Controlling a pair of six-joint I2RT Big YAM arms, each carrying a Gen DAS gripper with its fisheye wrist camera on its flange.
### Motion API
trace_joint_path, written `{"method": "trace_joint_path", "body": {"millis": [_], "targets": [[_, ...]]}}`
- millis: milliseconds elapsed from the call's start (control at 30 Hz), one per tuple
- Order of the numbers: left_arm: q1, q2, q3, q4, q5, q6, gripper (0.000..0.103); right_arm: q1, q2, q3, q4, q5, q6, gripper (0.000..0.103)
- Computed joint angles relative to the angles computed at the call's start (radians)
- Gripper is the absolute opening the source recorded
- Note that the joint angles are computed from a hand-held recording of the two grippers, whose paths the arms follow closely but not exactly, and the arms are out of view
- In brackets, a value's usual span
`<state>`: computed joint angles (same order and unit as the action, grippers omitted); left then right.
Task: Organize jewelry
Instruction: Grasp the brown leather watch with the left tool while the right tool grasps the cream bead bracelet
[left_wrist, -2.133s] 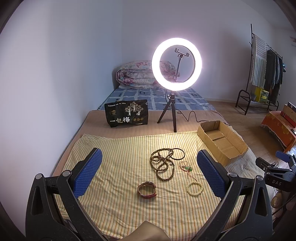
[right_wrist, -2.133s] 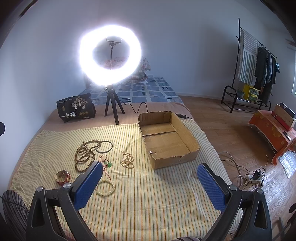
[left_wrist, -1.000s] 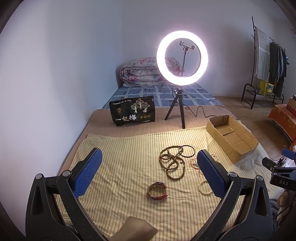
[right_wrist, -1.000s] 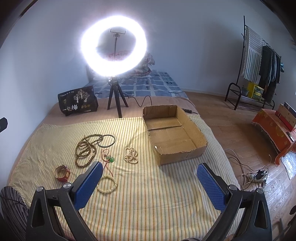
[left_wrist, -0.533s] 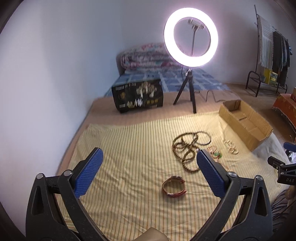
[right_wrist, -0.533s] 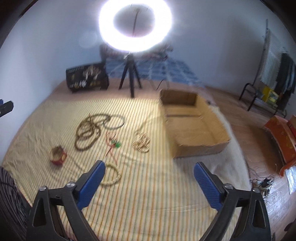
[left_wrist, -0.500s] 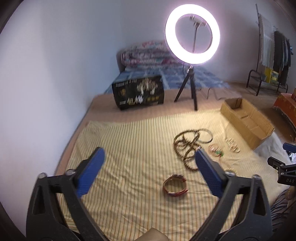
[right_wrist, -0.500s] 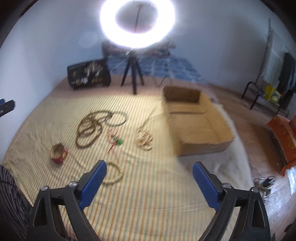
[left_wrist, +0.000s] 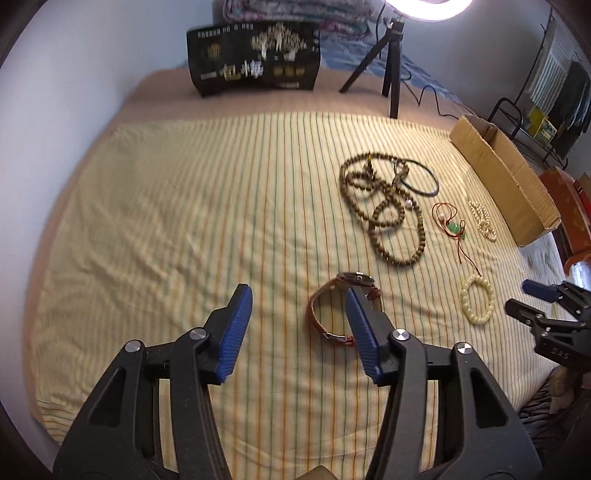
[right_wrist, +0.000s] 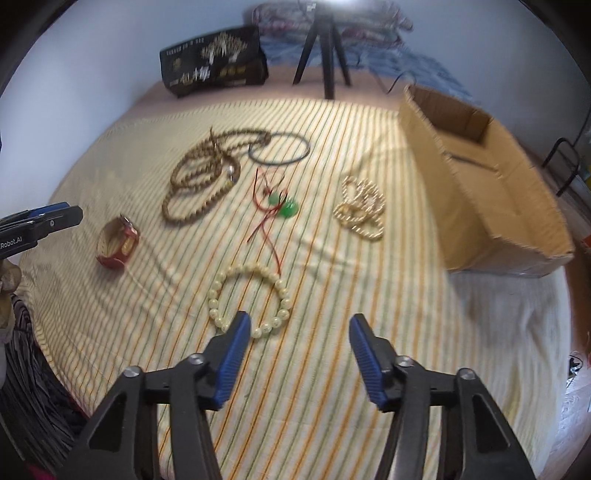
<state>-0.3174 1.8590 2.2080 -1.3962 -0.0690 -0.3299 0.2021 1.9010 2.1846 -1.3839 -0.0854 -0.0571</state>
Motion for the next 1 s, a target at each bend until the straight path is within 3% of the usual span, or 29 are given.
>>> {"method": "trace_joint_path", "body": {"millis": [167,267,567,667,833,1000], "targets": [[0.004,0.024,0.010,-0.019,0.041,-0.018,0.047,-0.004,0.057,0.080,-0.065,-0.021,0.004,0.045],[0.008,0.037,0.020,-0.027,0.054,-0.021,0.046,-0.007,0.077,0.095,-0.079,-0.034,0.008,0.041],[0.011,0.077,0.030,-0.061,0.109,-0.021,0.031,0.005,0.103,0.129,-0.104,-0.022,-0.007,0.036],[0.009,0.078,0.021,-0.052,0.110,-0.026,0.030,0.009,0.120,0.154,-0.119,-0.013,-0.018,0.030],[0.008,0.083,0.021,-0.047,0.109,-0.029,0.014,0.013,0.123,0.154,-0.117,-0.025,-0.031,0.008],[0.006,0.085,0.026,-0.037,0.108,-0.030,0.007,0.011,0.103,0.119,-0.086,-0.045,-0.030,0.005]]}}
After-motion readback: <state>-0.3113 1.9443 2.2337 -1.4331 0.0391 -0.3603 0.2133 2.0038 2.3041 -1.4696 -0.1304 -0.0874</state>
